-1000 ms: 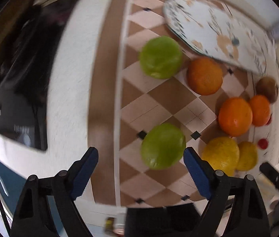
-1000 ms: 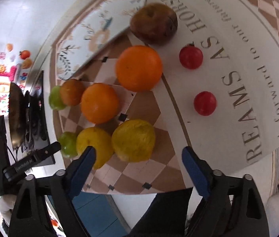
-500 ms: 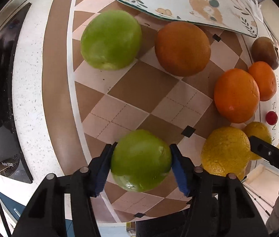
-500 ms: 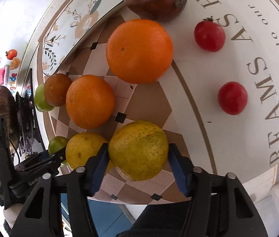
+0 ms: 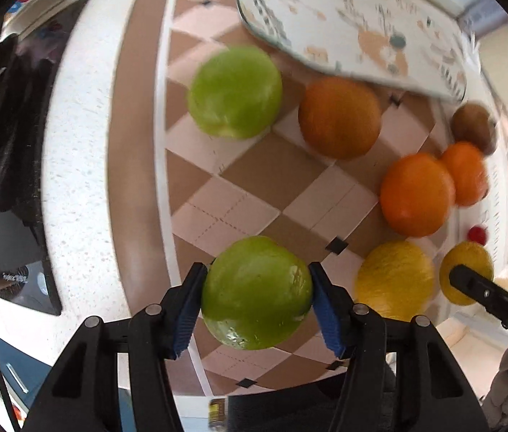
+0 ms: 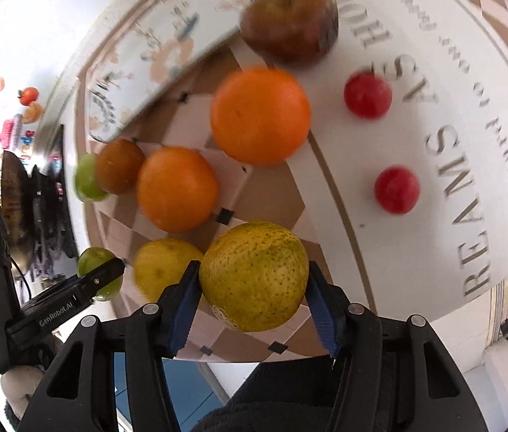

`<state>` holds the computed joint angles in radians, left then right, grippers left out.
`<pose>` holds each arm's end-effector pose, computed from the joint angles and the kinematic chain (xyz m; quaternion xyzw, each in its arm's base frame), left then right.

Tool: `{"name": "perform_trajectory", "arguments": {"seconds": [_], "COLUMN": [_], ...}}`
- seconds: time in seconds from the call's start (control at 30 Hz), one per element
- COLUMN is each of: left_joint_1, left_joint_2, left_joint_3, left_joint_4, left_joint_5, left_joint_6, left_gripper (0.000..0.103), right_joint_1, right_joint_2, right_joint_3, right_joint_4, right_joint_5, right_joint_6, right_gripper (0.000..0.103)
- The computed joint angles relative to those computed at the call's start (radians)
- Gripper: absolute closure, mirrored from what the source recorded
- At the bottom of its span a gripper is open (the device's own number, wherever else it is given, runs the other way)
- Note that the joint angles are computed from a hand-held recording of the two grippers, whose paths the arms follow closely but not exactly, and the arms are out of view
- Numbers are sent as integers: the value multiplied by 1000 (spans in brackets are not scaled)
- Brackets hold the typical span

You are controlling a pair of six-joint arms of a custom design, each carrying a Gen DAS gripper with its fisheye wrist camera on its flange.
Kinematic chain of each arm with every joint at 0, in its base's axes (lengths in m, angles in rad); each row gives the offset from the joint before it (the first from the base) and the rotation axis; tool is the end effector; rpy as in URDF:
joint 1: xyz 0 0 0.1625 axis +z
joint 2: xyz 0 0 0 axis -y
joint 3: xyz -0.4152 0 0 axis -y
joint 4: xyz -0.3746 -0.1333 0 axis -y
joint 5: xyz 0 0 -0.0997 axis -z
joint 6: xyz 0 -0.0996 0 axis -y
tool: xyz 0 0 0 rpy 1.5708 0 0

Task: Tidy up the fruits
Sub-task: 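Carry both fruits onto the white floral plate and open both tools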

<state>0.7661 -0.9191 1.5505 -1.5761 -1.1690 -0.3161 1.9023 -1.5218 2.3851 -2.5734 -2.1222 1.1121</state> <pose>-0.2995 -0.5271 0.1388 0.2851 0.8897 0.1547 0.3212 0.1985 -0.3275 0.2223 -0.3827 -0.8805 0.2297 0.1596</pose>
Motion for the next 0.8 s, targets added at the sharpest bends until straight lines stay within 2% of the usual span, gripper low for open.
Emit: {"name": "perform_trajectory", "arguments": {"seconds": [0.13,0.27,0.4,0.53,0.67,0.8], "left_joint_1": [-15,-44,-51,-25,21,44], "left_joint_2": [3,77,227,368,535,627], "left_joint_3": [-89,-196,-368,-534,-749,-870], "left_joint_4": [-12,-36,-22,20,113,170], "left_joint_5": [-33,-30,-18,-50,-109,-136], "left_joint_6": [-20,-47,-109,-185,-271,-311], "left_gripper": [49,49,49,49,49,49], "right_joint_1": [20,-12,-106,-189,-261,-295], "right_joint_2": [-24,1,62,143,194,228], "right_joint_3": [-81,-204,-331,-437,-507,-559], "right_joint_4": [54,119,153,201,229,246], "right_joint_5": [-45,-90,-94,-122,-103,-94], "right_joint_6": [-73,-217,-404,-567,-666,-755], "right_gripper": [44,44,44,44,44,44]}}
